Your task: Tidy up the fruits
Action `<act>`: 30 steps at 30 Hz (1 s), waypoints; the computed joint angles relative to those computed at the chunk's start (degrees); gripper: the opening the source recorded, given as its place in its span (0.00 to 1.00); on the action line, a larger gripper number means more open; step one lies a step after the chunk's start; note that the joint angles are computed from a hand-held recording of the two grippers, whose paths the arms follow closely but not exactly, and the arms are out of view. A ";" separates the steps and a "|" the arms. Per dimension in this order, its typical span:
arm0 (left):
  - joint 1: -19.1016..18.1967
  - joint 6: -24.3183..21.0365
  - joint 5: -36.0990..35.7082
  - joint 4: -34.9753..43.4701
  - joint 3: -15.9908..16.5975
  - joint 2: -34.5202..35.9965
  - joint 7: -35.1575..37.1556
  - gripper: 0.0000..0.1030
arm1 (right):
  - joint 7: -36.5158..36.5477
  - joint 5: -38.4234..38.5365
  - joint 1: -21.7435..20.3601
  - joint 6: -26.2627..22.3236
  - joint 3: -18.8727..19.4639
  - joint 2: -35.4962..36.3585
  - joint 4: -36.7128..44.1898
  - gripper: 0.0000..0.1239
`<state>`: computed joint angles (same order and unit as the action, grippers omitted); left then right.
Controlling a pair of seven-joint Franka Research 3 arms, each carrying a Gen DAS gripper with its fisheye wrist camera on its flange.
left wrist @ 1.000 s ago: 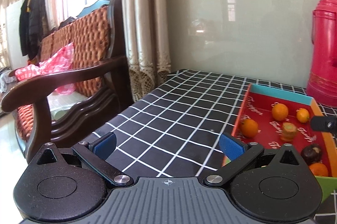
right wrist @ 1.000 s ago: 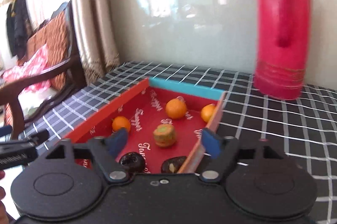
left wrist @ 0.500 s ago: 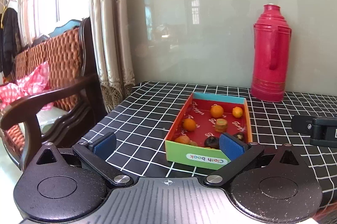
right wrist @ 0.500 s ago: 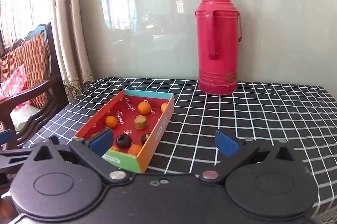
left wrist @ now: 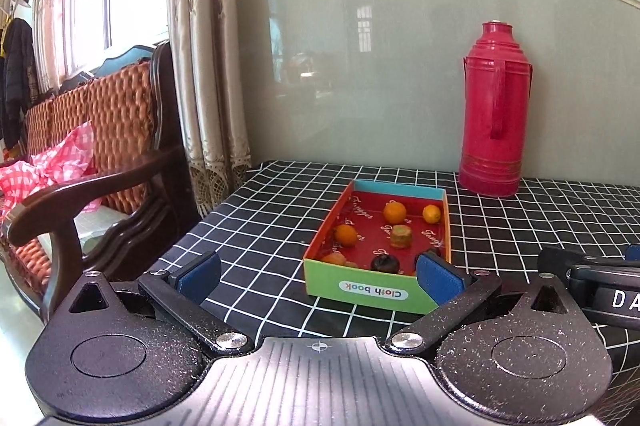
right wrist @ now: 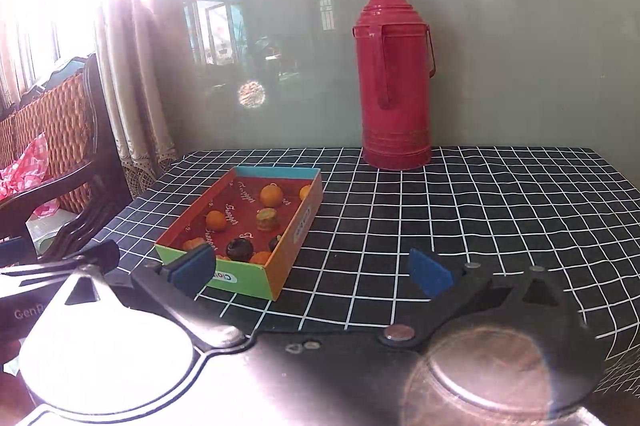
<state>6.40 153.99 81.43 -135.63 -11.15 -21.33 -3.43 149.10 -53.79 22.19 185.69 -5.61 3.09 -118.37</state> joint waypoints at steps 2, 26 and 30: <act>-0.09 -0.03 -0.31 -0.03 -0.03 0.22 0.00 1.00 | 3.96 -3.52 0.48 0.03 -0.93 -0.13 0.29 0.78; -1.02 -1.45 1.03 -0.13 -0.11 0.63 -2.00 1.00 | 11.01 -10.98 -3.21 -0.11 2.65 -0.39 0.95 0.78; -1.08 -1.46 0.50 -0.02 -0.03 0.82 -1.39 1.00 | 11.88 -12.22 -3.02 0.09 2.42 -0.38 1.17 0.78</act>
<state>5.32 152.54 81.93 -135.65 -11.18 -20.52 -4.82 160.98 -66.01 19.17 185.78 -3.20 2.71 -117.20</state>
